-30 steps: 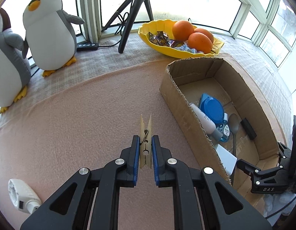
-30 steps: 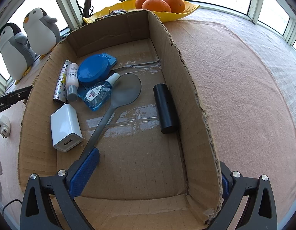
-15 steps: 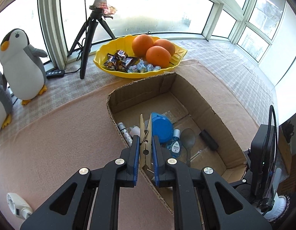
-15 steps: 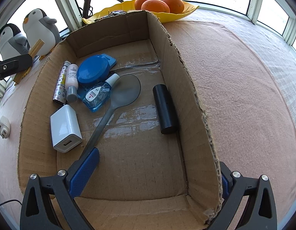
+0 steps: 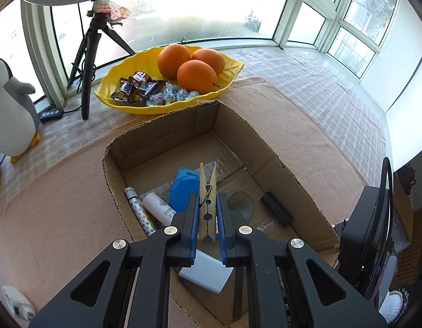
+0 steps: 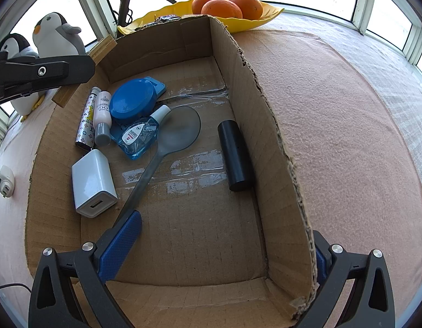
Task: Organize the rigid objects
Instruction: 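Carry the clothespin into the box and open the left tool, then swing the left tool over to the white plug-in device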
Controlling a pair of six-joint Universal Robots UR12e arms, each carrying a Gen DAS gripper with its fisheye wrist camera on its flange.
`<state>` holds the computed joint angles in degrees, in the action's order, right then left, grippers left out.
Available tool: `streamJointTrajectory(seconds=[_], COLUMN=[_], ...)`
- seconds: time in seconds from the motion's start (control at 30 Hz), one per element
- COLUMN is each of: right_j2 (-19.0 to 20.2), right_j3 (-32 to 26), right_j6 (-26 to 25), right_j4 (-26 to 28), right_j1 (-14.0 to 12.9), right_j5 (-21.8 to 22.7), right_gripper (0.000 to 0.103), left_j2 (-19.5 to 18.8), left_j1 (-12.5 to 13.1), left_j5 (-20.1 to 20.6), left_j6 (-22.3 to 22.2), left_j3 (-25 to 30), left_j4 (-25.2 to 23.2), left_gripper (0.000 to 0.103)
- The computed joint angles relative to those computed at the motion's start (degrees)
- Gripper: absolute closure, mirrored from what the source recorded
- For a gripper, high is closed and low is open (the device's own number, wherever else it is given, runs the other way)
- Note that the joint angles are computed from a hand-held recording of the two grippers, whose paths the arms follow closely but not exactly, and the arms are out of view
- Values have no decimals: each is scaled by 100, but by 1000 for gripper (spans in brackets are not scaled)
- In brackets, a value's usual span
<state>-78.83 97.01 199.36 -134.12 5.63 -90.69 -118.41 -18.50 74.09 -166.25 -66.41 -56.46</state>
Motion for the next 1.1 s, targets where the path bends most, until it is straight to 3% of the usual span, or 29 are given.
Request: streamJointTrajectory(seconds=[0.17,0.3,0.33,0.77,0.9,1.1], right_j2=[-3,-3,3,-3,0,0], right_j3=[3,4,-2,4,1,2], right_j6=[0,-2,-1,-3,-4,-5], right_j4=[2,0,-1,-1,-2,-3], right_j1=[-1,-1,-1,-2,-2,-2], right_j5=[1,1,1,2,2,2], right_gripper=[0,0,0,0,0,0], left_j2=[-21,-7,2,-11,-6,-11], left_j1=[-24,-15,-14,5,12,25], left_j5=[61,83,106,124,115,169], left_j6=[70,20,-12,-91,-131,-211], left_j3=[29,-2,-22,3,0,15], left_j4=[-59,52,125,81,85,51], left_gripper=[92,58,56,56,44,43])
